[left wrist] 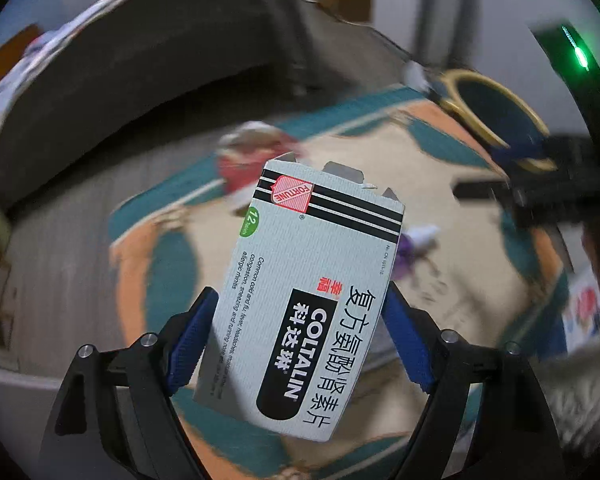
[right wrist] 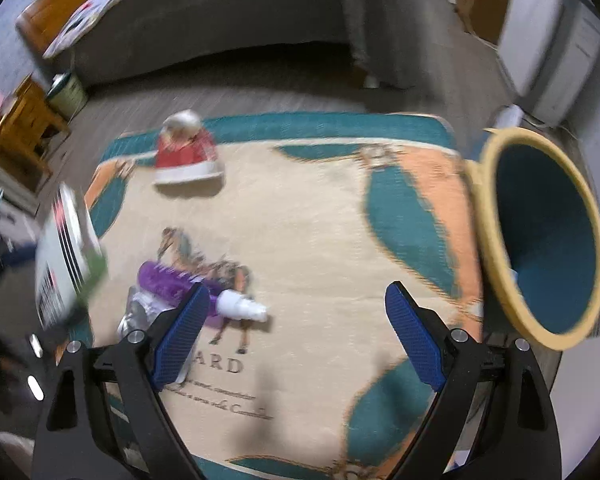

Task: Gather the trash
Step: 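Grasp the COLTALIN box with the left tool while the right tool grasps the purple spray bottle, then carry the COLTALIN box and spray bottle over the bin and open both tools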

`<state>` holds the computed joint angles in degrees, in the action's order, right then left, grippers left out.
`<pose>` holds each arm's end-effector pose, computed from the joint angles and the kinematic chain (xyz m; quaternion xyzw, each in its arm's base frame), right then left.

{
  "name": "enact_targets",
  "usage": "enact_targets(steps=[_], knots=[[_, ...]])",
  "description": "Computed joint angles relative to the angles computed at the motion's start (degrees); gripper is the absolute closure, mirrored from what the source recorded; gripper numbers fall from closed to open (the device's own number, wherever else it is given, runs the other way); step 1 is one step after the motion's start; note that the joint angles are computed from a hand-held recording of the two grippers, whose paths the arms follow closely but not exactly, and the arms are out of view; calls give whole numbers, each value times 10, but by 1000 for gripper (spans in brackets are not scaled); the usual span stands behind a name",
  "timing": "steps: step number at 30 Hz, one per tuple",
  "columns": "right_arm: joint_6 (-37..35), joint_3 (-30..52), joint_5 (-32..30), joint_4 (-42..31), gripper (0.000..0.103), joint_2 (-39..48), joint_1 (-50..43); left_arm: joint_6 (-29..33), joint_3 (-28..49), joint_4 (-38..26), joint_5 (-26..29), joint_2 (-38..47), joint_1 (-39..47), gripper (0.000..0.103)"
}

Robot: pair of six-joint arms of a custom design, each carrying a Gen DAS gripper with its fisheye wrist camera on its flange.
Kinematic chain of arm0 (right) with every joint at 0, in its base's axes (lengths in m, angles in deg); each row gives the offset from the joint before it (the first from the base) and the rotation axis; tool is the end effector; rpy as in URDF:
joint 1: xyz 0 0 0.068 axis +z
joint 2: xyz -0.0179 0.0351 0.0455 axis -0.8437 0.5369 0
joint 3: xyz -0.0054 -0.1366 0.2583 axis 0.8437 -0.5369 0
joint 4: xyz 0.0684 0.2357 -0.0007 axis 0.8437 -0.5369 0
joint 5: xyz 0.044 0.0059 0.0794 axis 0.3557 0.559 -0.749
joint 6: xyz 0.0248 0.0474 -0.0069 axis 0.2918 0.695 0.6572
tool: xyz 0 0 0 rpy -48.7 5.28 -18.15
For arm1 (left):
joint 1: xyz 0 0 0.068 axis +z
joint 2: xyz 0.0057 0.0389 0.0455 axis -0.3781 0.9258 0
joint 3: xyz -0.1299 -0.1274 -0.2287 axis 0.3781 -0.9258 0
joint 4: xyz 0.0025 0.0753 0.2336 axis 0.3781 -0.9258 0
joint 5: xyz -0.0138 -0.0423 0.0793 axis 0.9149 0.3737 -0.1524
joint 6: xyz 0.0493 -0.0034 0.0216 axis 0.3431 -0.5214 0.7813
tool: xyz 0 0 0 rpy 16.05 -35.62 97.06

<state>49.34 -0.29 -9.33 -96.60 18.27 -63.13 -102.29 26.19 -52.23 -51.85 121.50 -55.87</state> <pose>0.2422 -0.0135 0.2164 -0.2040 0.9582 0.0975 0.1753 0.1598 -0.0962 0.2250 0.0968 0.9668 0.0166 0.2359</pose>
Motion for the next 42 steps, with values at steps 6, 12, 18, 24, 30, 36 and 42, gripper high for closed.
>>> enact_targets(steps=[6, 12, 18, 24, 30, 36, 42], knots=[[6, -46, 36, 54, 21, 7, 94, 20, -12, 2, 17, -5, 67, 21], [-3, -76, 55, 101, 22, 16, 174, 35, -35, 9, 36, -16, 96, 21], [-12, -89, 65, 133, 30, 43, 223, 56, -52, 25, 53, -13, 134, 21], [-14, -96, 84, 156, 54, 68, 236, 58, -51, 31, 54, 6, 136, 21], [-16, -95, 90, 140, 68, 63, 233, 55, -50, 36, 51, 18, 124, 21], [-29, -72, 38, 105, 69, 32, 167, 49, -50, 41, 43, 19, 111, 21], [-61, -31, -11, 51, 70, 11, 74, 15, -15, 43, 17, 31, 68, 21]])
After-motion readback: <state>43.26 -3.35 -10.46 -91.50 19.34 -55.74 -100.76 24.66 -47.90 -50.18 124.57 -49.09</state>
